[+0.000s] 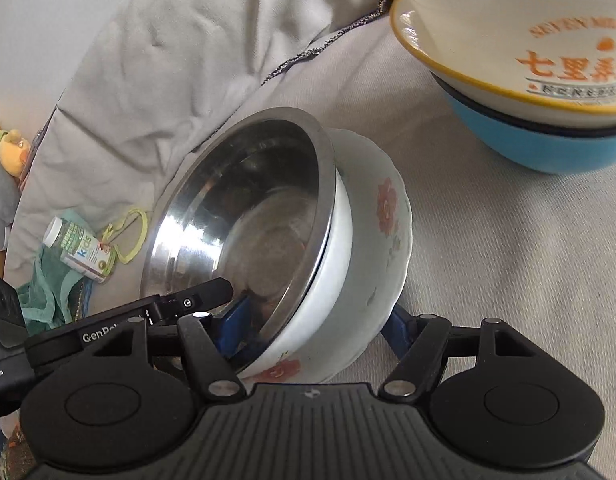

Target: Organize plates and bowls

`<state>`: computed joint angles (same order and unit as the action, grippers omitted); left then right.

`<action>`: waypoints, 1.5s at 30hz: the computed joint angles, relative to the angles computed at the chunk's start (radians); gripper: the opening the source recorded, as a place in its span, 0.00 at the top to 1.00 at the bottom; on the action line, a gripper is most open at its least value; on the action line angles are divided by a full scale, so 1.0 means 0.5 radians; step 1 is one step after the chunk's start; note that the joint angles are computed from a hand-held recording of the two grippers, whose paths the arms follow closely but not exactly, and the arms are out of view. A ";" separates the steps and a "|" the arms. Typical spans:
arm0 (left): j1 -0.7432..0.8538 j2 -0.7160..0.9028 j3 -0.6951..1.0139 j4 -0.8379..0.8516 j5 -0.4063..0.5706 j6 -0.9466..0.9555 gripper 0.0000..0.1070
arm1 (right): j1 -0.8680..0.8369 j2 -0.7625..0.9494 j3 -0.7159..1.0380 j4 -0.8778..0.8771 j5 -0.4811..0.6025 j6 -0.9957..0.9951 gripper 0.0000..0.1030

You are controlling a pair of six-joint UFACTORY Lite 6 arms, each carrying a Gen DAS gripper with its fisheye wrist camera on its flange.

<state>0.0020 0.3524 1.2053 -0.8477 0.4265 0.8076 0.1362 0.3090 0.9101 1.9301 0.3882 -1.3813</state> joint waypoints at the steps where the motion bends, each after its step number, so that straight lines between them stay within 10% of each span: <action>1: 0.006 0.007 0.005 -0.005 0.008 0.013 0.61 | 0.008 0.007 0.011 0.015 -0.013 -0.026 0.32; 12: 0.060 -0.217 -0.177 -0.157 -0.024 0.113 0.61 | -0.141 -0.207 -0.201 0.021 0.130 -0.219 0.32; 20: -0.040 -0.652 -0.289 -0.494 -0.230 0.183 0.61 | -0.745 -0.921 -0.643 -0.617 0.416 0.035 0.31; 25: -0.398 -0.357 0.292 0.077 0.011 -0.483 0.61 | -1.313 -1.133 -0.648 -0.804 0.631 -0.012 0.31; 33: -0.842 0.369 1.276 0.879 0.230 -1.451 0.61 | -1.367 -0.076 0.294 -0.751 0.400 0.025 0.15; 38: -0.839 0.778 1.827 0.948 0.514 -1.640 0.61 | -1.399 0.585 0.769 -0.821 0.776 0.223 0.16; 45: -0.878 1.069 2.281 0.892 0.771 -1.631 0.60 | -1.449 0.832 0.974 -1.057 0.894 0.297 0.46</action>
